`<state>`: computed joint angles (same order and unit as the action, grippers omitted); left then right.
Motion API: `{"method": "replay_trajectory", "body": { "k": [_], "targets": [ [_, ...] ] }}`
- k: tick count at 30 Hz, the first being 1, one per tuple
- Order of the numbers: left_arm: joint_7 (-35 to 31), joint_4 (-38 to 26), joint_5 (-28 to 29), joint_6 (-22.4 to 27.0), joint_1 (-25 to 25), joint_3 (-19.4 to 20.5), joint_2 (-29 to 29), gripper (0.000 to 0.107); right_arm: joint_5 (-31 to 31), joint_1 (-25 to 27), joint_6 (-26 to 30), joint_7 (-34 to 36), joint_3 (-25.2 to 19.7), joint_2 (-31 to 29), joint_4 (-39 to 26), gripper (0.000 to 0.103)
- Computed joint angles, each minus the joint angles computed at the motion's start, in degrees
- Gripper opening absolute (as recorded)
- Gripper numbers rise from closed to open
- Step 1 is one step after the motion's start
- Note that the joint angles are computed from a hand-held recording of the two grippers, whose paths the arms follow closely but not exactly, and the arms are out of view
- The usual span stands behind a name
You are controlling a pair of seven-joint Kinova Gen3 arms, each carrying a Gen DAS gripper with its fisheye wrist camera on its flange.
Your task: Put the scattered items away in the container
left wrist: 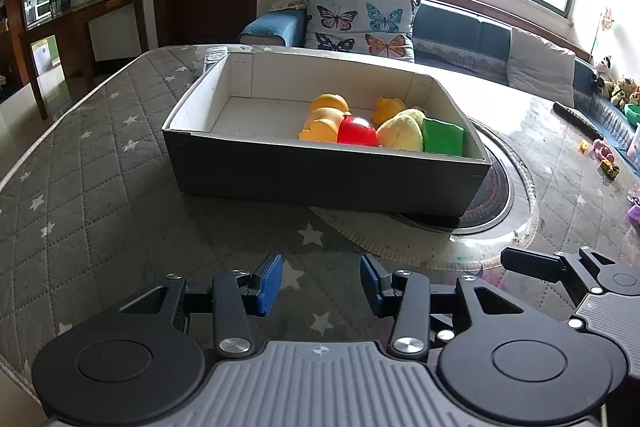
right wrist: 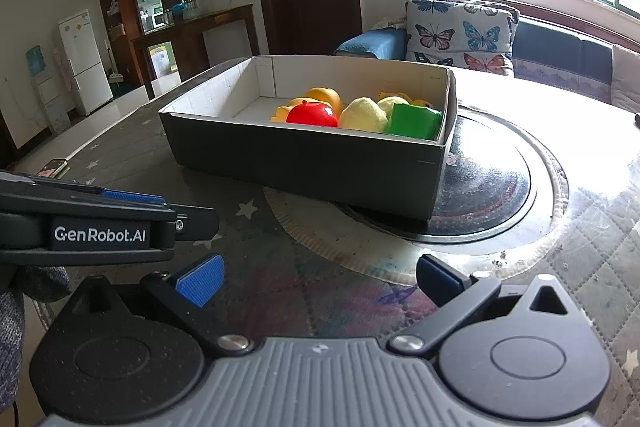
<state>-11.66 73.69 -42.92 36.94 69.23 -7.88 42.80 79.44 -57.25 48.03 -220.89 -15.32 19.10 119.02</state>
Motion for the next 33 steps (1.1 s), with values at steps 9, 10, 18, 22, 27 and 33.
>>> {"method": "replay_trajectory", "body": {
  "k": [9, 10, 18, 22, 27, 33],
  "targets": [
    [-2.39, -1.41, 1.04, 0.21, -1.2, 0.79, 0.47, 0.046, -0.22, 1.13, -1.44, 1.6, 0.62, 0.14, -0.64, 0.103],
    [-2.83, -1.73, 1.23, 0.46, -1.32, 0.88, 0.61, 0.046, -0.09, 1.27, -1.63, 1.62, 0.71, 0.17, -0.68, 0.103],
    [-7.2, -4.11, 3.28, 1.61, -2.76, 1.9, 1.59, 0.046, -0.04, 2.54, -3.06, 2.38, 1.32, 0.35, -1.12, 0.103],
    [-9.4, -5.42, 4.78, 2.04, -3.53, 2.29, 2.21, 0.045, -0.26, 3.22, -3.97, 2.83, 1.69, 0.47, -1.29, 0.103],
    [-11.15, -6.34, 6.03, 2.27, -3.96, 2.05, 2.62, 0.045, -1.04, 3.91, -4.77, 4.14, 2.18, 0.62, -1.88, 0.103],
    [-12.68, -7.36, 7.16, 2.66, -4.52, 1.89, 3.12, 0.045, -1.78, 4.5, -5.92, 5.8, 2.9, 0.87, -2.69, 0.103]
  ]
}}
